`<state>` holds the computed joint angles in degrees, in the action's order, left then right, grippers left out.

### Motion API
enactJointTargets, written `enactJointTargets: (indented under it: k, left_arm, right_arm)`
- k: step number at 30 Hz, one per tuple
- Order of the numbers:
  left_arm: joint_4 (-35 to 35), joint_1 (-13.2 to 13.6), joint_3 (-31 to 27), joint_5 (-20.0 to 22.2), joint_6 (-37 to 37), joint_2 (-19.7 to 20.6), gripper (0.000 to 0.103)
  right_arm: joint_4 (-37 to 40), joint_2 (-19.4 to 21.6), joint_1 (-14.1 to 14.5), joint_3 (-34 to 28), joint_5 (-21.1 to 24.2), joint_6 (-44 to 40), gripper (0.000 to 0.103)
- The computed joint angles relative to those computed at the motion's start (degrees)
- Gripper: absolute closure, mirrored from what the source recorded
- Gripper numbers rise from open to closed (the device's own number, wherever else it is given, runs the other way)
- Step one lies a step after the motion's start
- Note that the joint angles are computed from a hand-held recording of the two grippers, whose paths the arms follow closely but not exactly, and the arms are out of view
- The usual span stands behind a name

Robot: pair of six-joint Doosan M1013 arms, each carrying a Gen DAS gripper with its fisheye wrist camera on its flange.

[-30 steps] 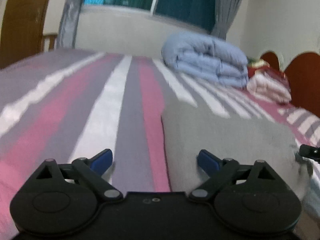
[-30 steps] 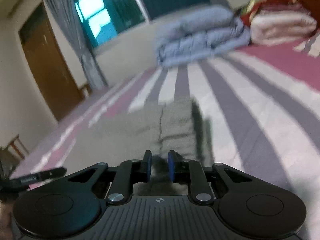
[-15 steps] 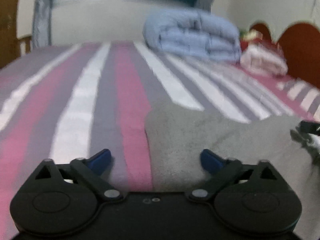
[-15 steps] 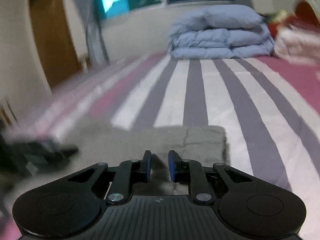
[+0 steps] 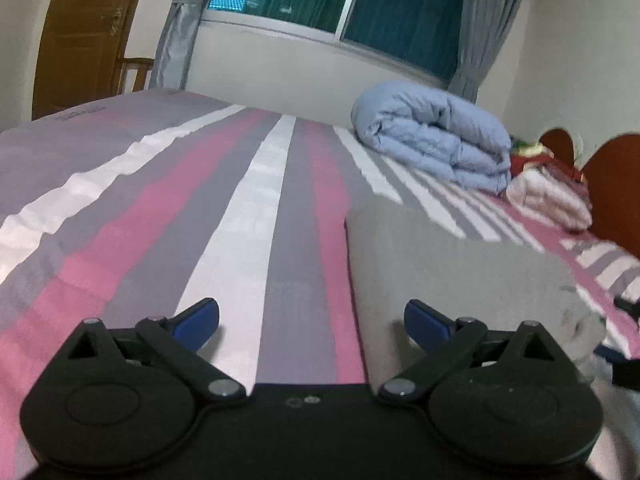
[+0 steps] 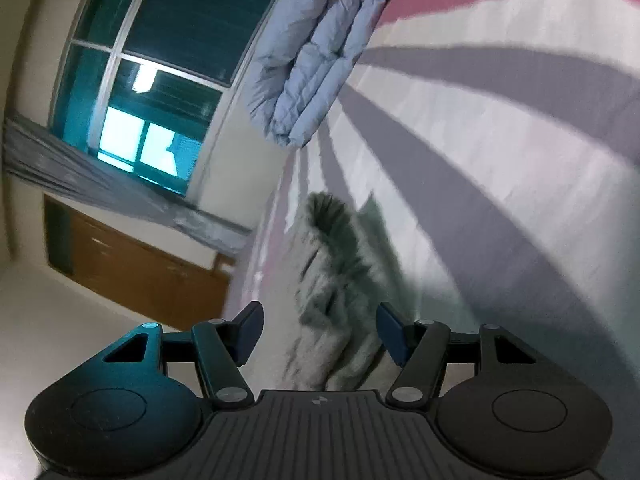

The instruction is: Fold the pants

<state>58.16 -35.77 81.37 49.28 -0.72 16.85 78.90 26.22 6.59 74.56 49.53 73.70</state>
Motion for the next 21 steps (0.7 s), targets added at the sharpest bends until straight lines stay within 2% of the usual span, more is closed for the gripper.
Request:
enactJointTargets:
  k: [4, 6, 7, 8, 9, 11, 12, 13, 16, 18, 20, 21]
  left_arm:
    - [0.4, 0.0, 0.3, 0.4, -1.0, 0.3, 0.010]
    - [0.1, 0.1, 0.2, 0.5, -1.0, 0.5, 0.010]
    - [0.2, 0.1, 0.2, 0.9, -1.2, 0.6, 0.010]
    - [0.1, 0.1, 0.2, 0.9, -1.3, 0.6, 0.010]
    - [-0.3, 0.2, 0.2, 0.8, -1.1, 0.6, 0.010]
    - [-0.4, 0.2, 0.4, 0.5, -1.4, 0.5, 0.010]
    - [-0.5, 0.3, 0.6, 0.2, -1.5, 0.4, 0.010]
    - [-0.5, 0.3, 0.5, 0.1, -1.7, 0.5, 0.010]
    - [-0.7, 0.4, 0.7, -0.2, -1.8, 0.4, 0.010]
    - [-0.9, 0.5, 0.7, -0.4, -1.8, 0.4, 0.010]
    - [-0.8, 0.5, 0.8, -0.7, -2.1, 0.4, 0.010]
    - [-0.9, 0.6, 0.8, -0.9, -2.2, 0.4, 0.010]
  right_arm:
    - [-0.3, -0.1, 0.2, -0.8, 1.5, -1.8, 0.043]
    - [-5.4, 0.8, 1.2, -2.8, 1.8, 1.0, 0.048]
    - [-7.9, 1.1, 1.6, -3.7, 1.6, 2.7, 0.052]
    - [-9.3, 1.0, 1.8, -3.8, 0.7, 3.1, 0.070]
    - [-9.0, 1.0, 1.9, -4.1, 0.5, 2.0, 0.077]
    - [-3.9, 0.2, 1.6, -3.4, -0.1, -5.1, 0.082]
    - [1.7, -0.4, 1.4, -1.9, -0.5, -11.1, 0.086]
    - [6.1, -0.6, 1.3, -1.4, -0.1, -15.6, 0.086]
    - [11.3, -0.9, 1.7, -0.8, -1.3, -23.5, 0.086]
    - [8.4, 0.0, 2.0, -2.0, -2.0, -21.2, 0.086]
    - [-2.8, 0.9, 2.7, -3.8, -4.7, -11.4, 0.086]
    - [-9.3, 1.5, 2.8, -5.0, -4.3, -4.1, 0.086]
